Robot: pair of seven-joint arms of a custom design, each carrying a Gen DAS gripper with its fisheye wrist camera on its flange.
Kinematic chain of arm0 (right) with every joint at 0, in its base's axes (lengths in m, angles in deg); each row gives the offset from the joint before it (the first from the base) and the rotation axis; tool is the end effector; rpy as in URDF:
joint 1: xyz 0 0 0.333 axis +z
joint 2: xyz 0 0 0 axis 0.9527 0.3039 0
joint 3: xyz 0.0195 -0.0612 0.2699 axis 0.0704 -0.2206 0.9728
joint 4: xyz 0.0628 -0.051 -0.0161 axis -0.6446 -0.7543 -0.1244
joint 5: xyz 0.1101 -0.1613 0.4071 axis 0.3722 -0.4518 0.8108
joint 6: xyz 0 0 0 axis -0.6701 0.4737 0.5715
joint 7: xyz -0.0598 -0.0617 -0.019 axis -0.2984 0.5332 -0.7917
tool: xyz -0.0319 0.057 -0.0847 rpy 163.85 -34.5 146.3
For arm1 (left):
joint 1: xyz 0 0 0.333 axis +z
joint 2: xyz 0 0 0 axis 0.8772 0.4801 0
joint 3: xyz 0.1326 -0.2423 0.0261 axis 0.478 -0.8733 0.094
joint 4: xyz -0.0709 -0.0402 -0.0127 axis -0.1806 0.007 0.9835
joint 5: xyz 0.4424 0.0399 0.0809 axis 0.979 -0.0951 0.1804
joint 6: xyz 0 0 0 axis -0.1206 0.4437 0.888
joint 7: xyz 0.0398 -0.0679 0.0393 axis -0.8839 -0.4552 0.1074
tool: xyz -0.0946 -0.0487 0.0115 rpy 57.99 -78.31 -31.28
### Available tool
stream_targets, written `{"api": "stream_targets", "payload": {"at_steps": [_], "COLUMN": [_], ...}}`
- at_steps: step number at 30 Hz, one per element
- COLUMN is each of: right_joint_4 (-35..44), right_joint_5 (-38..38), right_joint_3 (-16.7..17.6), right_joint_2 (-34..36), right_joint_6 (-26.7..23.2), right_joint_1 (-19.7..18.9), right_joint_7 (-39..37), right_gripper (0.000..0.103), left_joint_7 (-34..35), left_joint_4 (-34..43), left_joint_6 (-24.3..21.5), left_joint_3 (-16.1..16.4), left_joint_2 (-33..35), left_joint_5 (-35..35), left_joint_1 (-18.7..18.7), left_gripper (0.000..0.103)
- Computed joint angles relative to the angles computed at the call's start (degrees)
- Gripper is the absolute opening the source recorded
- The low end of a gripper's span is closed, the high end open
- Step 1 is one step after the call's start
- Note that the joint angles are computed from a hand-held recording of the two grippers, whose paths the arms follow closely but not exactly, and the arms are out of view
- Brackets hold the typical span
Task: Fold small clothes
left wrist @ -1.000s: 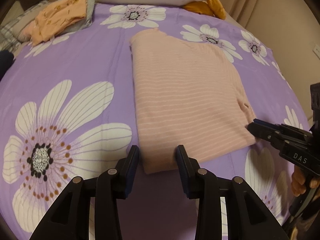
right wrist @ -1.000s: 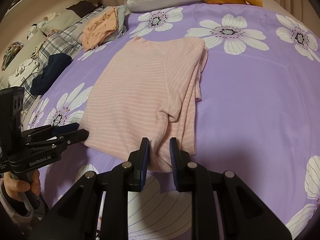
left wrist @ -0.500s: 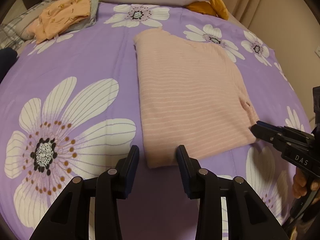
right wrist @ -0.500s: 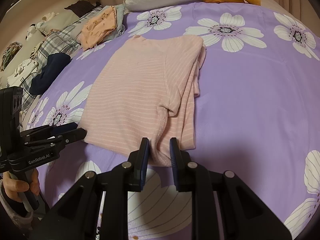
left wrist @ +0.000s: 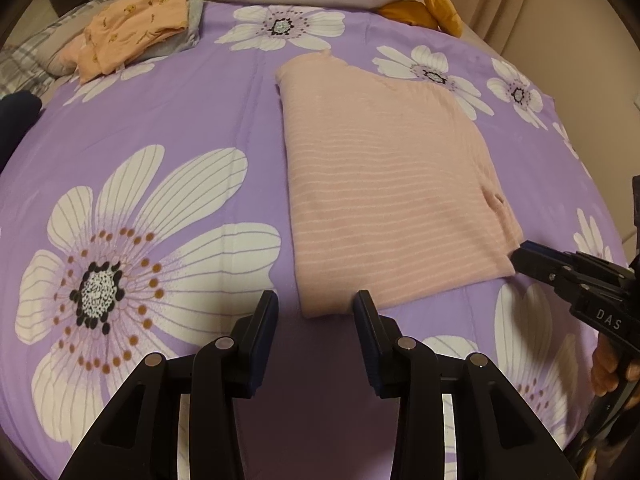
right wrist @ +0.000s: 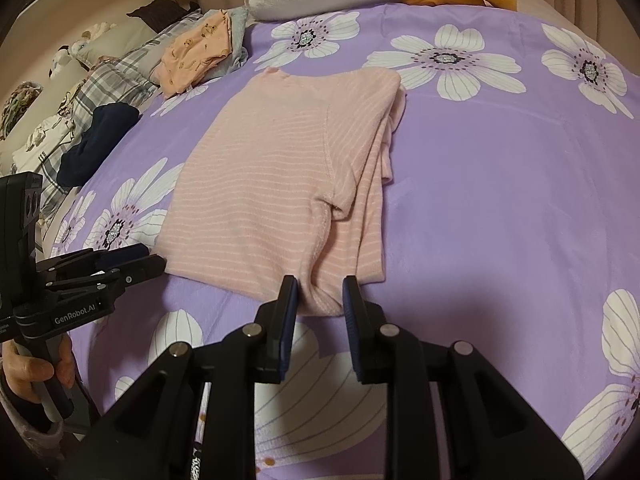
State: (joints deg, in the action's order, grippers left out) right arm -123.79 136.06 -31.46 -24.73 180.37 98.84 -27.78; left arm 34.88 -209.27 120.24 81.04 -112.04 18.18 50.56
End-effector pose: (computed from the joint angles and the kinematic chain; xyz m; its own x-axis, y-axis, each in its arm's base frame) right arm 0.4783 0.1872 0.3104 0.2824 -0.9292 -0.2384 -0.8004 -0.0913 -0.5924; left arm 0.4737 -0.0848 0.3719 -0.0781 -0.9890 0.1257 -0.8686 0.0056 -0.4955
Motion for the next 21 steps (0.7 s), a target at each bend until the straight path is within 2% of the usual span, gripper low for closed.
{"api": "stream_targets", "payload": {"at_steps": [6,10,11,13,14,15,21], "right_joint_4": [-1.20,-1.92,-2.15,-2.62,-2.90,-3.05,-4.44], "right_joint_5": [-1.33,-2.12,-2.16,-2.93,-3.37,-3.53,-4.27], "right_joint_3": [0.32,0.09,-0.03,0.12,0.20,0.04,-0.70], "right_joint_2": [-1.25,-2.18,-2.49,-3.08,-3.41,-3.64,-5.43], "right_joint_6": [0.00,-0.08,-0.04,0.13,0.29,0.41,1.30], "right_joint_1": [-0.25,-0.06,0.09,0.00,-0.02,0.21,1.51], "right_joint_7": [1.84,2.93,3.09,3.96,4.44,4.65,5.63], "right_gripper": [0.026,0.032,0.034,0.041,0.043,0.047,0.051], "left_joint_7": [-2.60,-4.86,-5.23,-6.19,-6.63,-6.91,-8.40], "left_joint_4": [-0.59,-1.11,-1.29,-1.84,-2.42,-2.82,-3.69], "left_joint_6": [-1.32,-2.12,-2.16,-2.06,-1.87,-1.51,-1.32], "left_joint_3": [-1.42,-2.34,-2.34,-2.48,-2.50,-2.38,-2.49], "left_joint_2": [-1.12,-2.19,-2.49,-3.39,-4.09,-4.66,-6.60], "left_joint_5": [2.16,4.06,4.38,4.98,5.23,5.38,6.88], "left_joint_1": [1.46,2.30,2.35,2.48,2.47,2.36,2.13], "left_gripper": [0.038,0.039,0.040,0.056,0.058,0.059,0.059]}}
